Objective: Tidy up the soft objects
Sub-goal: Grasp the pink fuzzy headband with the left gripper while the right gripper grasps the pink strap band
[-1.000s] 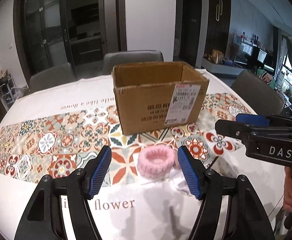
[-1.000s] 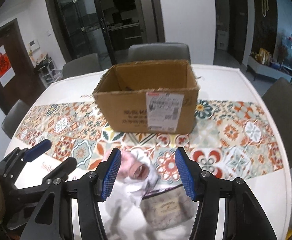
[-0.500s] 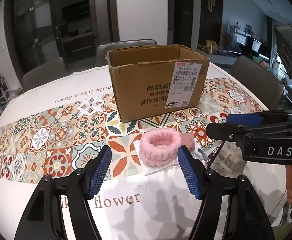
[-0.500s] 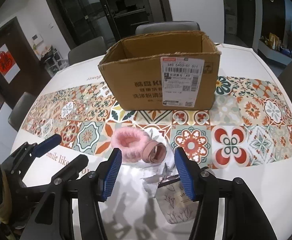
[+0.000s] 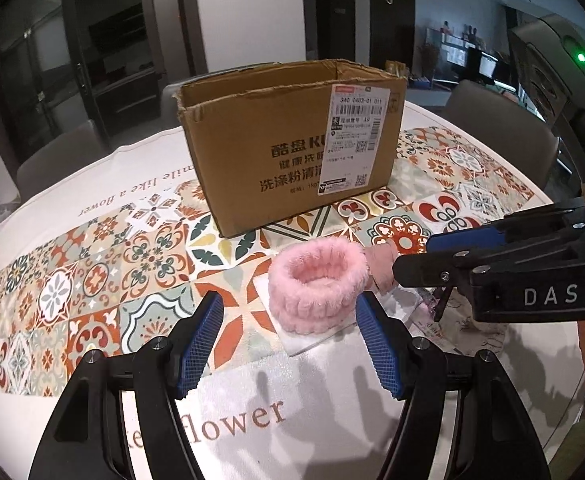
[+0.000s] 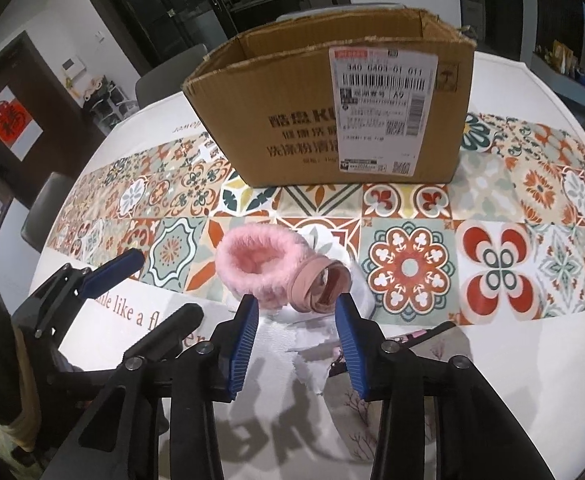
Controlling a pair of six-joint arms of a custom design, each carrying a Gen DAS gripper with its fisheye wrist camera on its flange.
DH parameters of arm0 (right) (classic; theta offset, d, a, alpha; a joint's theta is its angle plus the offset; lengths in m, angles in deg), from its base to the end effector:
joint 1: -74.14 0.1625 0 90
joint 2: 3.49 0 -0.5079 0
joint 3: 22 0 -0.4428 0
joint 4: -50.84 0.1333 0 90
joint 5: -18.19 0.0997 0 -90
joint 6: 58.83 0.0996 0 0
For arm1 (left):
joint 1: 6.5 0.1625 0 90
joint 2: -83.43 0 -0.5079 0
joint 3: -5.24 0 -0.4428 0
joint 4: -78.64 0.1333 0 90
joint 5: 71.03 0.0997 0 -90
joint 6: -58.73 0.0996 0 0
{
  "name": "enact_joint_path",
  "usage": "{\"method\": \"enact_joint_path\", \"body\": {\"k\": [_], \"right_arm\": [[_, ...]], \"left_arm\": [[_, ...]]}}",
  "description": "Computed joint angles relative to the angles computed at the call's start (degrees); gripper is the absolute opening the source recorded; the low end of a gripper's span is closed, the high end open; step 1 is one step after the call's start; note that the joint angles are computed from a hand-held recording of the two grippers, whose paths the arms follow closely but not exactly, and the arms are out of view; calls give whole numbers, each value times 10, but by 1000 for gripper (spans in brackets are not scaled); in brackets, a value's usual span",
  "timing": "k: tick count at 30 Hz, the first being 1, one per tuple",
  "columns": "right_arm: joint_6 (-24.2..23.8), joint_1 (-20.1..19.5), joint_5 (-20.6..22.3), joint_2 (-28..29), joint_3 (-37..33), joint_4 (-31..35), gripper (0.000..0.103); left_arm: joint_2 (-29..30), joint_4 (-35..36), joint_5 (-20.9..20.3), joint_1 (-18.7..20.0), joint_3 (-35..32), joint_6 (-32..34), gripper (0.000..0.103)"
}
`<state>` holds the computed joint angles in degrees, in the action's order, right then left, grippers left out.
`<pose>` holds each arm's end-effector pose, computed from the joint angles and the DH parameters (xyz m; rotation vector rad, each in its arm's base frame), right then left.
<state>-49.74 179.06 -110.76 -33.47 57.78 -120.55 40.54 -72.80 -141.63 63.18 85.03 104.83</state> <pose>0.2875 -0.8044 0.0643 -0.1205 -2.4661 0.8605 -0.1412 -0.8604 0.1983 1.3856 2.2986 -0.4663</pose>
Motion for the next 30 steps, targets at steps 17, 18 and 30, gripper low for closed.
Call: {"method": "enact_joint_path", "body": {"k": [17,18,30], "right_arm": [[15,-14,18,16,-23,29,34],[15,-15,18,16,-23,28,34],[13,-21,27,20,-29,30,17]], "left_arm": [[40,67,-23,14,-52,27,68],[43,71,-22,15,-55,28,68],[59,87,-31,18,-72,15,56]]}}
